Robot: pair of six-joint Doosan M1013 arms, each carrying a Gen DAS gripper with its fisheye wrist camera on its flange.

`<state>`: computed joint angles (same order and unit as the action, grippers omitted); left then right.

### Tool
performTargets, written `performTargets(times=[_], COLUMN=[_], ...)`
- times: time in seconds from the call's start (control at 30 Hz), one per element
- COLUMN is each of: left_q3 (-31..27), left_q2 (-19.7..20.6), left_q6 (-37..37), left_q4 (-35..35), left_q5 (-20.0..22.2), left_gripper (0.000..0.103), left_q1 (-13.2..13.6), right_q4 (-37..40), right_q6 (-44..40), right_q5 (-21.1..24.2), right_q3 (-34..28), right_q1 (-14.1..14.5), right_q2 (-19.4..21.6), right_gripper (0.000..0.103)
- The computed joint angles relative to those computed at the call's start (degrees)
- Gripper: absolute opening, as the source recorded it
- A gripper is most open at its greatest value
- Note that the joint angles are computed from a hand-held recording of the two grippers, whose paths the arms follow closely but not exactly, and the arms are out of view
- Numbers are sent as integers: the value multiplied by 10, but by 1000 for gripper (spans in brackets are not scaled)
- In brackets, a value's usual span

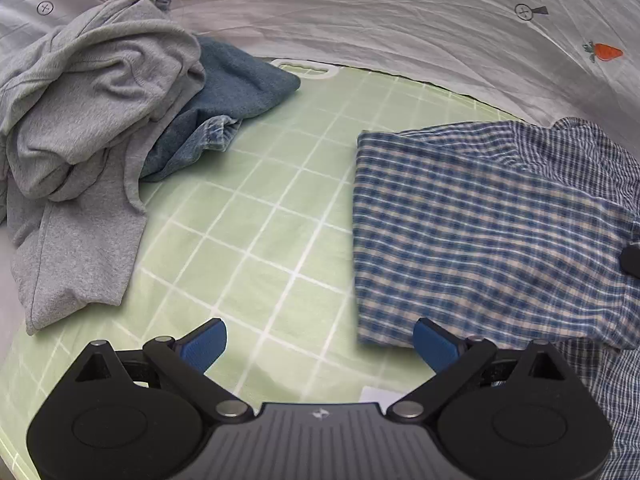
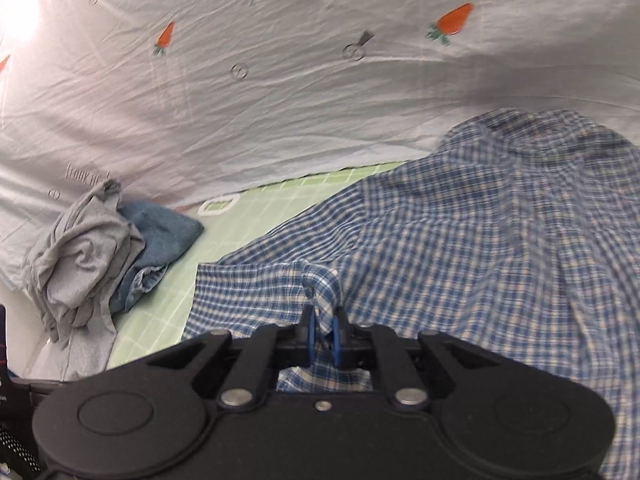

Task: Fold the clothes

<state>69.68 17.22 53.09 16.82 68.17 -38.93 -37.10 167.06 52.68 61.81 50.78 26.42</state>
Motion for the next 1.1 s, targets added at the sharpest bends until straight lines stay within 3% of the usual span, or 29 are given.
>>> performTargets(times=[0.2,0.37,0.47,0.57,0.73,0.87,1.1], left_q3=[0,3,3,-2,-17,-28,-50], left_q2=[-8,-13,-11,-6,17,34,63], left_q6=[13,31,41,42,12,-19,-83], left_q4=[11,-9,-15,-19,-42,-22,8], left_q5=[-7,-14,-10,-3,23,35,70], left_gripper=[99,99,99,99,99,99,102], left_q1=[-29,-53,-77,-98,-127,-147,-156], right_q4=[-116,-148,-145,-136,-139,-141,-150], right_q6=[178,263,295,327,295,277,257], right_q5=[85,171,185,174,151,116,50], right_q3=[92,142,177,209,237,271,332], right_q1=[23,40,42,40,35,25,-25], right_q2=[-71,-116,-145,-170,-194,-221,-261], right_gripper=[9,9,9,9,9,9,8])
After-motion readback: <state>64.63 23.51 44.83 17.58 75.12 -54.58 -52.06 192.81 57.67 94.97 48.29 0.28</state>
